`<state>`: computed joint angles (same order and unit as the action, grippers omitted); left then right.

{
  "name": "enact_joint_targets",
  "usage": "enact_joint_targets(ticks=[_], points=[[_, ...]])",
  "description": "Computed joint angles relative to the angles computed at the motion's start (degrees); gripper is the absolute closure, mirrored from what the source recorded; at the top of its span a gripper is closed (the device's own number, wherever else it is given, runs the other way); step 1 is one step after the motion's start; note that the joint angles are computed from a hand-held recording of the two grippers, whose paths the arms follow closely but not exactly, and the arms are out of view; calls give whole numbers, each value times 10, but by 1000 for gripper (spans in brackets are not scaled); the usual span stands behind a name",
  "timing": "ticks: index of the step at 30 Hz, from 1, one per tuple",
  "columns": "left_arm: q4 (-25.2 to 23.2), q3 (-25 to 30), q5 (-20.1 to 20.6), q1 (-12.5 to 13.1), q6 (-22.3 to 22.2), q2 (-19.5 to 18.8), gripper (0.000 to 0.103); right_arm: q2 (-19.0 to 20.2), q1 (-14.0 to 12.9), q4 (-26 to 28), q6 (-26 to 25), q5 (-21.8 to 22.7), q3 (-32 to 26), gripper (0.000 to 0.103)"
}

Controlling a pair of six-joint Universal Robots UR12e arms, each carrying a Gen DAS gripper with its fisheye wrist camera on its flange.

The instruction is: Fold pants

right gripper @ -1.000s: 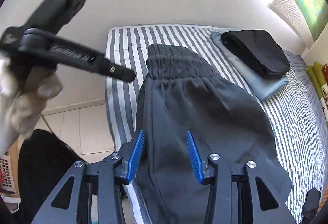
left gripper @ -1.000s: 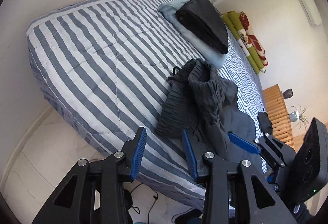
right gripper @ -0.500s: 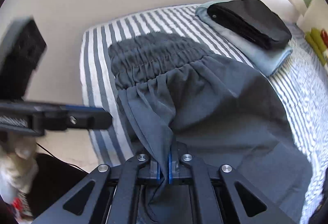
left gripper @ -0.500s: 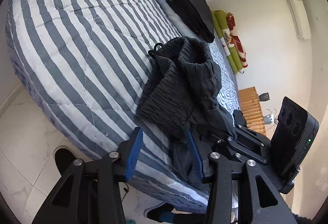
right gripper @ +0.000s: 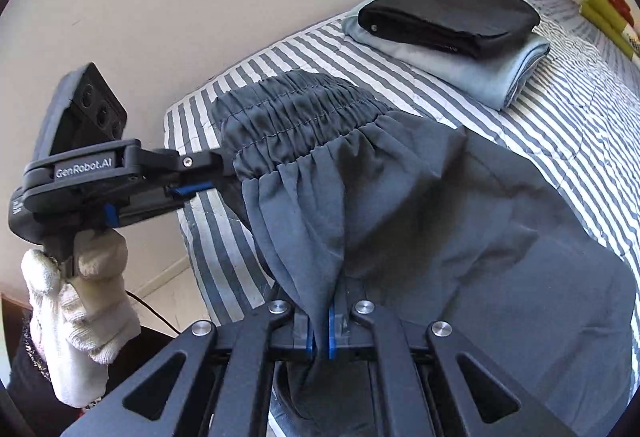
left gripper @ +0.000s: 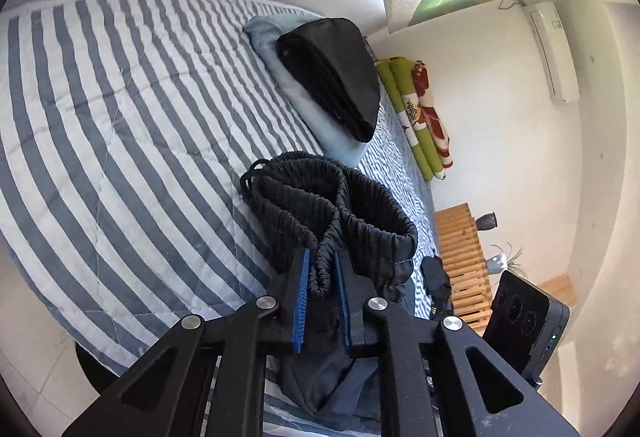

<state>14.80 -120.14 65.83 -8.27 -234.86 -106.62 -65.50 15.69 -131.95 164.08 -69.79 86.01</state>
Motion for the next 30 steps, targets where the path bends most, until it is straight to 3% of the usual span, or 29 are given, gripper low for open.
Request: enact_joint_targets(ticks=[6, 8, 10, 11, 13, 14, 17, 19, 21, 23, 26, 30], points=[[-73, -11, 47, 10, 78, 41, 91, 3, 2, 19, -24, 51, -1, 99], [-135, -13, 85, 15, 88, 54, 91, 15, 11, 26, -16, 58, -12, 99], [-218, -9, 157, 13, 93, 62, 95, 37, 21, 53, -18, 69, -34, 95], [-235, -11, 166, 15, 91, 63, 95, 47, 27, 71, -21, 59, -47, 94], [-209, -33, 136, 33, 74, 73, 92, 61, 36, 111, -29, 40, -67, 92], [-197, -39, 138, 35, 71, 79, 91, 58, 36, 106, -32, 42, -63, 91], [-175, -45, 149, 29, 96, 100, 87, 33, 19, 117, -61, 83, -45, 82], [-176, -35, 144, 21, 129, 108, 74, 5, -1, 114, -87, 115, -17, 78], [-205, -4, 162, 6, 166, 101, 44, -25, -22, 104, -100, 133, 16, 77], [-237, 29, 163, -3, 203, 89, 42, -51, -45, 98, -104, 143, 45, 77], [-298, 81, 105, 8, 230, 61, 23, -90, -70, 49, -96, 93, 91, 76], [-406, 141, 53, 23, 224, 17, 22, -119, -103, 16, -82, 33, 126, 76]])
